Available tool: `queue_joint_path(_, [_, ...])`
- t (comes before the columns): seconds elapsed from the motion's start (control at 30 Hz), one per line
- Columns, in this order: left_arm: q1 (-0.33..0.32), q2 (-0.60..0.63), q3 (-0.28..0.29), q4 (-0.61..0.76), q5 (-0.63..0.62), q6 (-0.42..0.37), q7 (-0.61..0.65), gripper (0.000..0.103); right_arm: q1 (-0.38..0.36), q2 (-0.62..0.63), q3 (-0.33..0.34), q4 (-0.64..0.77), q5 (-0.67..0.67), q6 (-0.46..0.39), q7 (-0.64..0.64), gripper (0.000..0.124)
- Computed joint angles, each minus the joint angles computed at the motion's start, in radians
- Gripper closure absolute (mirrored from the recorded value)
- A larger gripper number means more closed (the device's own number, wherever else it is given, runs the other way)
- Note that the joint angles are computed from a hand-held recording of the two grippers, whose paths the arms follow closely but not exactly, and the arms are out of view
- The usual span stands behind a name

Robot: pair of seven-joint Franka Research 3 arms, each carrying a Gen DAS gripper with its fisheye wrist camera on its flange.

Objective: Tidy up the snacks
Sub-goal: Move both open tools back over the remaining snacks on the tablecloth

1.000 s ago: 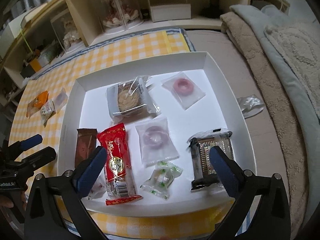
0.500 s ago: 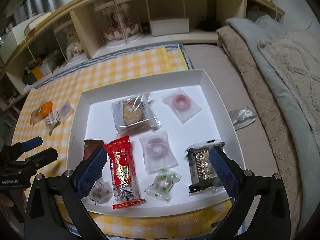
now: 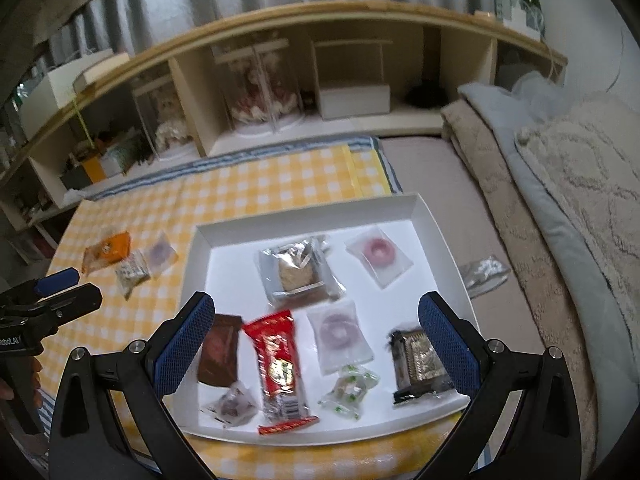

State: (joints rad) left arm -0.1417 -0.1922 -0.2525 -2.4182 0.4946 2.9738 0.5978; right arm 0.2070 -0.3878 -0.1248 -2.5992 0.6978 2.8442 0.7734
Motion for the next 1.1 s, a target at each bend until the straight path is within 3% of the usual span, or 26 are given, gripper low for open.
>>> queue_joint_path(0.23, [-0.026,-0.132,0.051,-0.086,-0.088,-0.006,0.102,0.0,0.08,-0.033,0.005,-0.023,0.062,0.054,-0.046,0.021])
queue_joint_path(0.57, [0.036,-0.329,0.066,-0.223,-0.116,-0.047,0.172,0.0,0.229,-0.042,0.004,-0.039,0.156,0.119,-0.116,0.021])
queue_joint_path(0.77, [0.071,-0.397,0.116,-0.303,-0.153,-0.032,0.208,0.0,0.308,-0.003,0.023,-0.033,0.207,0.151,-0.144,0.021])
queue_joint_path(0.93, [0.133,-0.372,0.142,-0.311,-0.17,-0.013,0.234,0.0,0.409,0.065,0.0,0.013,0.354,0.166,-0.257,0.021])
queue_joint_path(1.1, [0.195,-0.248,0.159,-0.232,-0.171,0.012,0.275,0.0,0.416,0.146,0.038,0.076,0.489,0.12,-0.313,0.021])
